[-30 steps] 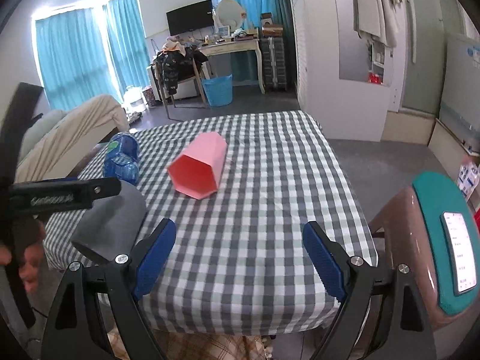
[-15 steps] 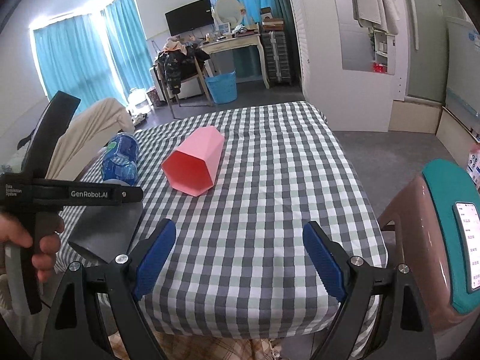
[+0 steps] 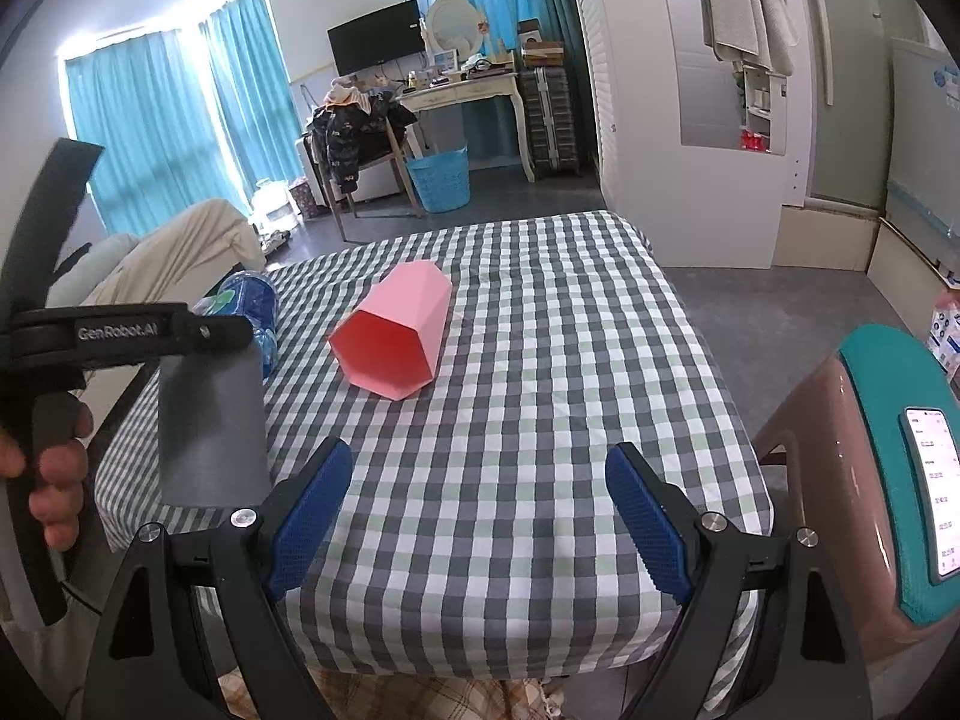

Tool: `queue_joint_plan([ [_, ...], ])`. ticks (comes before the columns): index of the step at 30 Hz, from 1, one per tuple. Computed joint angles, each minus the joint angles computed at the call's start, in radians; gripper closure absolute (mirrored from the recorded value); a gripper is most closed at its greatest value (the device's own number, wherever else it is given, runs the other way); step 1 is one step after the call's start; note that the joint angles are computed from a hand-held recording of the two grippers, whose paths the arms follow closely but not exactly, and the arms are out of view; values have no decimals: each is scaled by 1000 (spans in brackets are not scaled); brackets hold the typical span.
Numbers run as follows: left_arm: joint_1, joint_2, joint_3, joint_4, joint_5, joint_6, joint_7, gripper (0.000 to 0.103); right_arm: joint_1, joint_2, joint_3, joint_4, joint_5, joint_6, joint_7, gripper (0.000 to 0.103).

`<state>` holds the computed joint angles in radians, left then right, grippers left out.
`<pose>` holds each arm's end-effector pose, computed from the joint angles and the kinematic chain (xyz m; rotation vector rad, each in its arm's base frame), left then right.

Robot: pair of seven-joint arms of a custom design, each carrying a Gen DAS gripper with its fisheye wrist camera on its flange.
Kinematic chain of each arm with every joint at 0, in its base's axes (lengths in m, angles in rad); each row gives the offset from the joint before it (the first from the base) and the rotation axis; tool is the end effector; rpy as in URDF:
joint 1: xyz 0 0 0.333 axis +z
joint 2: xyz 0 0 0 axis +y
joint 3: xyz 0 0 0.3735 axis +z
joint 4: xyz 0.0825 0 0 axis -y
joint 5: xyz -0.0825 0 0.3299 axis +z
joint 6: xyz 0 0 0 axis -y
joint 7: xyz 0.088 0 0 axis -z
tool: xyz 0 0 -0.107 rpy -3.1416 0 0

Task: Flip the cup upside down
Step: 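Rotate the held grey cup with the left gripper so its opening faces down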

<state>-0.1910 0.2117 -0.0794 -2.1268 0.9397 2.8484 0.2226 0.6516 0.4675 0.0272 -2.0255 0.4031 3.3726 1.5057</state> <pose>0.5363 -0.1903 0.4460 -2.0573 1.6099 -0.6448 0.5257 0.3650 0.4100 -1.8575 1.3690 -0.3823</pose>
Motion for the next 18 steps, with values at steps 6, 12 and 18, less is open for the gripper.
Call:
queue_joint_plan([
  [6,-31,-31,10,-22,170,0,-124,32,35,-3,-37,-1,16,-2,-2,16],
  [12,-40,-76,-36,-63,323,-58,-262,32,57,-9,-58,-10,31,2,-6,16],
  [18,-34,-95,-72,-88,422,-93,-337,32,52,-16,-49,-17,34,4,-12,16],
])
